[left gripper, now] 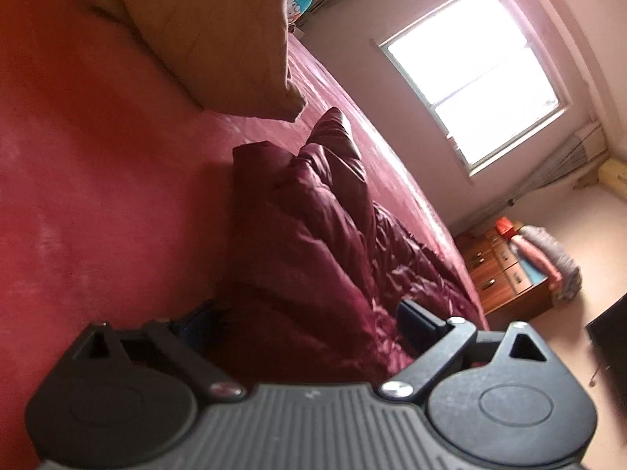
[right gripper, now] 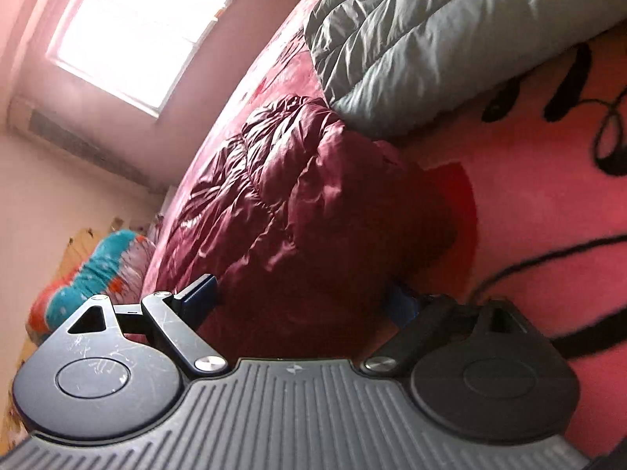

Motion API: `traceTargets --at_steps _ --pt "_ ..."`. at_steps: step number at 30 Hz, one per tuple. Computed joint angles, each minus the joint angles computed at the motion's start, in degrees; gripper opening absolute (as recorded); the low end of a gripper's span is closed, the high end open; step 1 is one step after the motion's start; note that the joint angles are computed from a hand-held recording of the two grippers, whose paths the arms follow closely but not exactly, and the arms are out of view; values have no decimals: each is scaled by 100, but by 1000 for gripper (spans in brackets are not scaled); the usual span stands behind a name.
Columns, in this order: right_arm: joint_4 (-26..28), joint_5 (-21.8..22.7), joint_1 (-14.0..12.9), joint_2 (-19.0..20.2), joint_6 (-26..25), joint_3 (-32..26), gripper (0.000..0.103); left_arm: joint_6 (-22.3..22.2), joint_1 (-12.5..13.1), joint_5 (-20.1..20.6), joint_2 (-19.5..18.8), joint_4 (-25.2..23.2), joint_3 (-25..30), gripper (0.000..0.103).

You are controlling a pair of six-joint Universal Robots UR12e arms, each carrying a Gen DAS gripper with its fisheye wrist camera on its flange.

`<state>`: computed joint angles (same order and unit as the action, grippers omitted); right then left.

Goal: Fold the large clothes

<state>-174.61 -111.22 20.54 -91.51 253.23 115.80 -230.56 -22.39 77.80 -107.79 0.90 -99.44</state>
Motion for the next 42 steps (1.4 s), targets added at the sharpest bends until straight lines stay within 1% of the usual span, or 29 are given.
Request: traceTargets --at_steps 3,6,7,8,9,10,11,12,13,14,16,17,19,22,26,28,31,32,36,37,39,41,42 --pt "-61 -153 12 182 -53 -120 103 -196 5 -56 -108 220 54 96" --pt "75 -355 65 332 -124 -263 103 -153 7 -108 -161 140 141 95" --pt "191 -411 81 366 -129 -333 103 -127 8 -160 -153 104 150 88" --pt "321 -457 102 386 -128 -400 101 -133 11 -186 -143 50 157 80" --pt "417 -463 108 383 -130 -441 92 -161 5 -184 -154 -41 196 75" --pt "500 -464 116 383 -132 -476 84 -198 6 -192 -133 -109 191 65" --pt "594 -470 132 387 -133 -528 78 -224 9 -203 -113 -185 190 59" --pt "628 -454 133 393 -166 -566 68 -242 11 -220 -97 -230 188 57" --pt "682 -453 145 389 -227 -611 60 -269 13 -246 -86 -217 181 50" --pt "815 -462 127 416 -374 -698 56 -270 23 -272 -62 -202 154 43" --pt "1115 -607 194 433 -651 -872 47 -173 2 -223 -12 -377 189 37" --pt "1215 -698 240 451 -760 -957 44 -115 -4 -215 14 -488 215 34" --pt "1377 -821 309 469 -900 -1098 37 -46 -5 -236 62 -636 250 32" --pt "1625 -981 433 379 -974 -1172 33 121 11 -305 158 -896 269 31" --pt "2061 -1038 603 259 -924 -1242 32 480 49 -426 427 -1411 196 31" --pt "2179 -960 663 142 -923 -1180 32 647 77 -472 590 -1613 115 31" --pt "2417 -874 824 -39 -1078 -1123 32 800 132 -576 855 -1877 -59 31" --pt "2451 -817 828 -88 -1094 -1106 32 848 141 -606 941 -1957 -118 31" --pt "2757 -749 1042 -383 -766 -966 32 924 121 -614 1166 -2172 -291 32" --pt "2812 -681 1047 -373 -614 -974 32 948 114 -589 1199 -2217 -327 34" --pt "2940 -371 961 -440 -332 -906 35 973 99 -544 1208 -2316 -339 37" --pt "3025 -152 825 -418 -57 -910 44 894 112 -539 1239 -2336 -377 42" --pt "3050 -30 771 -436 68 -884 49 921 108 -466 1265 -2351 -379 43"
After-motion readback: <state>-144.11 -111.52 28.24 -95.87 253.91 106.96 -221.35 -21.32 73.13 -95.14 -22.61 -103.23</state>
